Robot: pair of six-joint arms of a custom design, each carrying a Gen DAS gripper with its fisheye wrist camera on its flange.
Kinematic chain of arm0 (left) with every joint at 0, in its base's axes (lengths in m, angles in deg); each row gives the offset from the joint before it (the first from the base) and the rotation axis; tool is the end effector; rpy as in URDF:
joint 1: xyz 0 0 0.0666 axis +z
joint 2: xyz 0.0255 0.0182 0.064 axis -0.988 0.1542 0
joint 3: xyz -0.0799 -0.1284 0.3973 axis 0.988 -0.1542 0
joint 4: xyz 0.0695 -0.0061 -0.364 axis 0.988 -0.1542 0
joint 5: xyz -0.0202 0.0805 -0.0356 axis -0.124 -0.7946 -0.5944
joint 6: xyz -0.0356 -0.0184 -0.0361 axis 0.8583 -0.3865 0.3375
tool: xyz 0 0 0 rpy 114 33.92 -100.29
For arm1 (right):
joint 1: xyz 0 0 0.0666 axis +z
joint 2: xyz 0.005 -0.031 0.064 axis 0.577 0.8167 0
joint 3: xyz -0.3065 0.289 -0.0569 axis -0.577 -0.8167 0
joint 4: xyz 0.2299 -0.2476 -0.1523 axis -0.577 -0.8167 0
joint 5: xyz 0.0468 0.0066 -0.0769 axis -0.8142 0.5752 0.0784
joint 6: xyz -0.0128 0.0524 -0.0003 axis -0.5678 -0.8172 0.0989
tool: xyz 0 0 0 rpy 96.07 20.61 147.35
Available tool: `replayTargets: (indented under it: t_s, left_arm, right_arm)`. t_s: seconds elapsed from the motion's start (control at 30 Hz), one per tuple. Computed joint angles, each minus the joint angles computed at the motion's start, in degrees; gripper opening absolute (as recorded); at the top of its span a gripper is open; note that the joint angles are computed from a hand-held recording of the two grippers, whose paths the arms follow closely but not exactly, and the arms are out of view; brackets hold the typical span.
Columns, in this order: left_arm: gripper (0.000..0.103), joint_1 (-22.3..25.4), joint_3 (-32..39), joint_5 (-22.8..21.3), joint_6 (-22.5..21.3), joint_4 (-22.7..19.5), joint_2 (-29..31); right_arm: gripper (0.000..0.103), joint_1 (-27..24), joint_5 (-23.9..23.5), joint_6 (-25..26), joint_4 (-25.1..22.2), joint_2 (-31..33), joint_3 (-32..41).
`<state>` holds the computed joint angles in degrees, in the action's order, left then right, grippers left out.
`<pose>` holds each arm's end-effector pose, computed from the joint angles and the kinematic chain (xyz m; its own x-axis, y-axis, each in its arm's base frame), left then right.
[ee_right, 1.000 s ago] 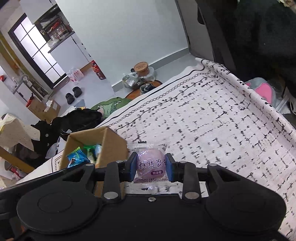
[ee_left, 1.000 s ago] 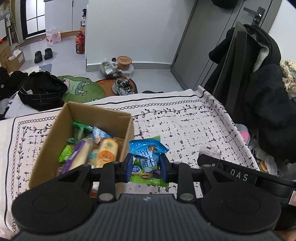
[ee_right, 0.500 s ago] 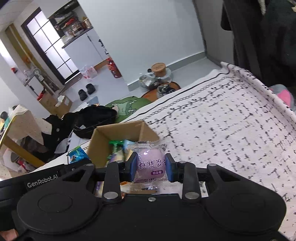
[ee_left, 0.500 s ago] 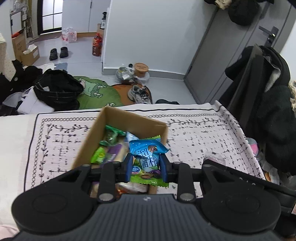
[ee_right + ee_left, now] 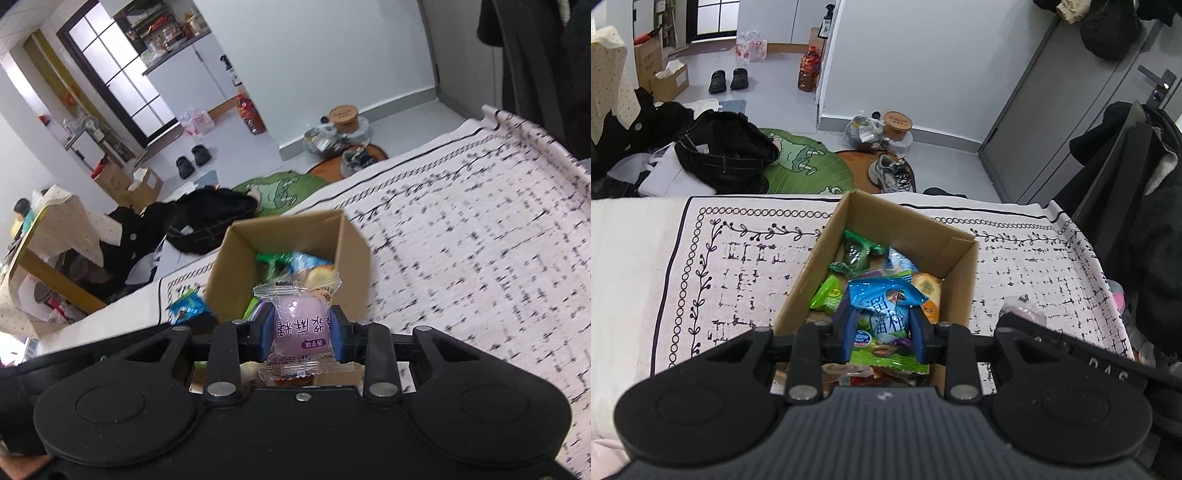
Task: Organize snacks
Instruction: 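Carry both held packets over the cardboard box, then open both tools to drop the packets into the box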
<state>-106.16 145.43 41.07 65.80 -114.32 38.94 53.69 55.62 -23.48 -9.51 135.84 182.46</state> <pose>0.5151 -0.2250 0.5413 -0.5470 -0.6421 -0.5371 -0.6137 0.7439 -0.2643 0.6358 0.2297 0.5090 -0.7826 -0.2894 -0.5511 -0.5473 0.7418 0.3876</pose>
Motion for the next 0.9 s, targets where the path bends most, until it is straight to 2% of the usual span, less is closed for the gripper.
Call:
replayTargets:
  t_s: [0.13, 0.27, 0.7, 0.9]
  left_arm:
    - [0.030, 0.6, -2.1, 0.7, 0.4, 0.9, -1.1]
    - [0.030, 1.1, -4.1, 1.4, 0.7, 1.5, -2.1]
    - [0.030, 1.3, -5.6, 1.9, 1.1, 2.9, -3.0]
    - [0.037, 1.0, -4.4, 0.3, 0.6, 1.8, -2.8]
  right_arm:
    - [0.032, 0.9, -1.0, 1.6, -3.7, 0.7, 0.8]
    - [0.038, 1.3, -1.0, 2.2, -6.8, 1.6, 2.3]
    - [0.052, 0.5, 2.7, 0.1, -4.9, 0.4, 0.3]
    - [0.054, 0.1, 2.7, 0.1, -4.4, -0.3, -0.8]
